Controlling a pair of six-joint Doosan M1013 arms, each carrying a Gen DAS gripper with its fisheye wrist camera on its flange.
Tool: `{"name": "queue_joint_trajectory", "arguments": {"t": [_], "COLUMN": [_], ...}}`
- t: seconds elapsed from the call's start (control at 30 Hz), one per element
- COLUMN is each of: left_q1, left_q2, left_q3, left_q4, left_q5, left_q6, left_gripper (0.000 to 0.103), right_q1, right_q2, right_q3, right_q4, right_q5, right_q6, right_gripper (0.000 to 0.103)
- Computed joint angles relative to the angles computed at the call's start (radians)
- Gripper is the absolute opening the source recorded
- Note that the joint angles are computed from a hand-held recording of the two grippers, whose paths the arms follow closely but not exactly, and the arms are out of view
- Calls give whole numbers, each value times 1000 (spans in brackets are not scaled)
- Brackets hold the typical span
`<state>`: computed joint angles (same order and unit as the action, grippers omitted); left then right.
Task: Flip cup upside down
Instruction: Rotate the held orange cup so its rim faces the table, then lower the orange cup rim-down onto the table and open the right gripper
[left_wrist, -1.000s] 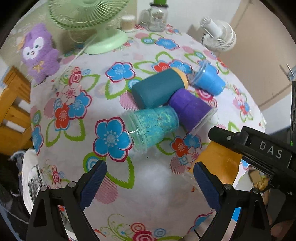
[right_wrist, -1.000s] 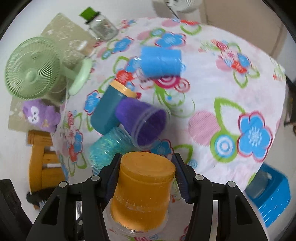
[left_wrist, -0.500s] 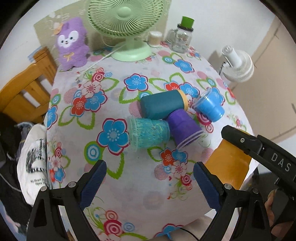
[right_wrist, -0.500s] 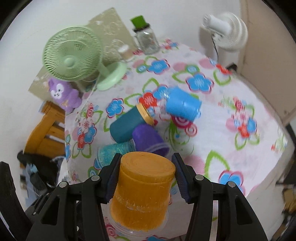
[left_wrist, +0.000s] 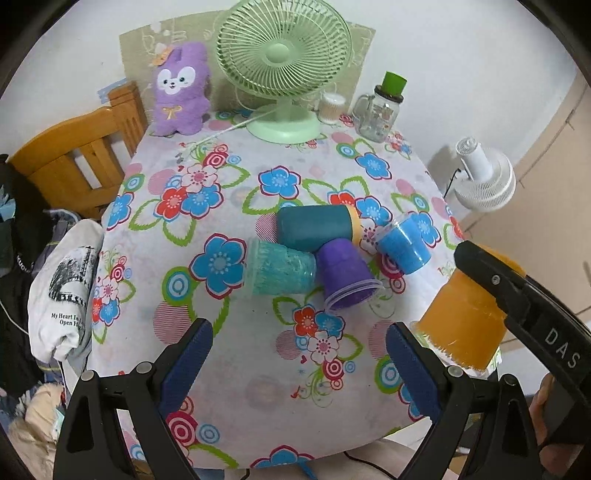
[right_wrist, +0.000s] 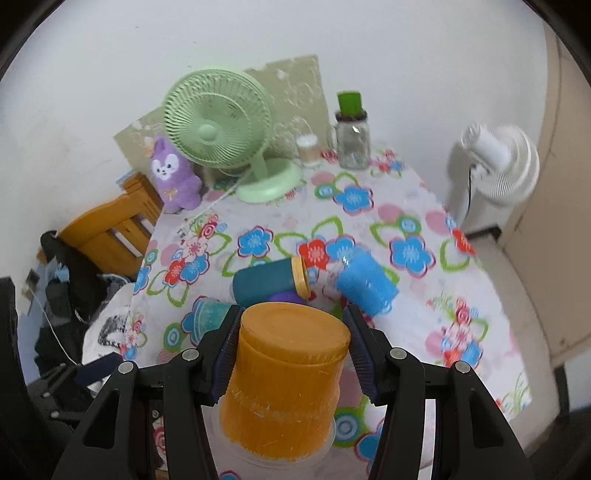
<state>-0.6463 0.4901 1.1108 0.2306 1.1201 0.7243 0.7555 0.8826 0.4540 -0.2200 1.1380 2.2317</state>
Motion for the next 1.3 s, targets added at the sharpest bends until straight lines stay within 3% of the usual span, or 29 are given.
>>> {"name": "queue_joint_trajectory", "arguments": {"t": [0.2,0.43,0.8,1.3], "left_q1": [-9,-12,14,54], "left_q2": [-20,-27,-39,-21], "left_q3": [30,82,198,262], "left_q4": [39,64,58,-9], "left_q5": [-27,-59,-125,-178], "left_q6": [-48,-28,-50,-1], "left_gripper": [96,96,96,95], "right_q1": [10,22,53,105], "right_q2": [-50,-90,-67,-8], "right_q3": [104,247,348,356], "right_q4": [-62,-148,-278,-588], "right_q5": [-124,-272,-412,-409], "right_q6": [-33,39,120,224], "right_gripper": [57,57,57,59]}}
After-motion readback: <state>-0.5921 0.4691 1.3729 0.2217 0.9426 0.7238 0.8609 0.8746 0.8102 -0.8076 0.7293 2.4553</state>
